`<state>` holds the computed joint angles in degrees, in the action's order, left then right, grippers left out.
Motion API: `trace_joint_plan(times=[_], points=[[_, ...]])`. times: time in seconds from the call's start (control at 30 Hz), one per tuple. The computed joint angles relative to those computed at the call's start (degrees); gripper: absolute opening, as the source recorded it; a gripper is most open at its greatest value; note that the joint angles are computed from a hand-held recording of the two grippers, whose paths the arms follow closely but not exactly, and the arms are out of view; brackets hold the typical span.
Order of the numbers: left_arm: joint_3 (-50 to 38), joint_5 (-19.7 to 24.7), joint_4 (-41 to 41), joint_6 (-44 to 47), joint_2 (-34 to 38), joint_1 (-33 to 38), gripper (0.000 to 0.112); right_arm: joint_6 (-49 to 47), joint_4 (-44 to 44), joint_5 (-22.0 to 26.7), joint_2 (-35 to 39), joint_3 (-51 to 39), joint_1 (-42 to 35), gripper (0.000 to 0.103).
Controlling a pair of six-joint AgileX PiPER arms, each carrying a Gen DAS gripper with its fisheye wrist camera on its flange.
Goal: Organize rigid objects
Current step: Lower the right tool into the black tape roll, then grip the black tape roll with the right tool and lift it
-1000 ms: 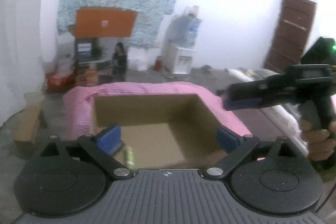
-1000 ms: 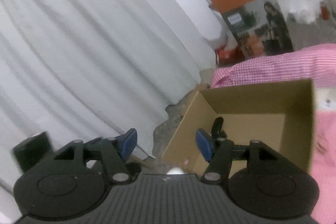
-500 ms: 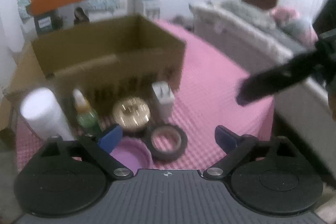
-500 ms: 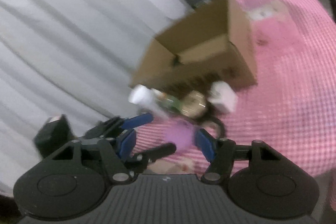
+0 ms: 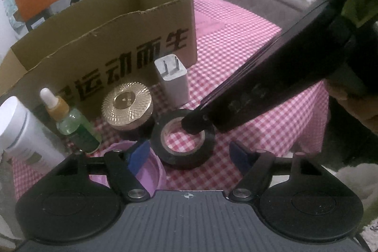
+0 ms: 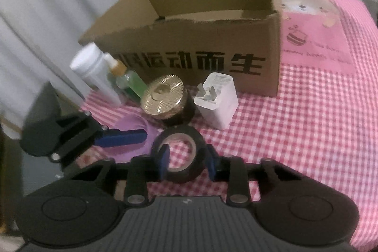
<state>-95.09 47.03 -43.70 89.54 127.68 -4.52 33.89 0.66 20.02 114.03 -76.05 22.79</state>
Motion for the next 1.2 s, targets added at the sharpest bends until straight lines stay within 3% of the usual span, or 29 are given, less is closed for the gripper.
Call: trace_joint_plan(times=[0.17,0.47,0.77,0.97,1.2], points=[[0.31,0.72,-0.42,1.67,0.03,-0.07,0.073,-0.70,-2.75,4.22,2.81,-3.43,0.55,0.023],[3.62,2.95,-2.55,6.95,-1.80,-0.19,0.075,5.74,-8.62,4.39,-1.08,1.81,0.60,0.023],[2.29,3.86,0.08,6.18,-0.87,-1.81,0.080,15.10,-13.94,1.74,-6.51,10.07,0.52,0.023],[-0.43,4.09,2.34,3.34,1.11,-3.19,0.081,16.35,-15.06,0.42,-6.00,10.07,0.73,0.023],[-1.79,4.05,2.47,1.00,1.84,-3.47,0.072,15.55,-14.21,-0.86,-6.25,10.81,0.54,0.022]])
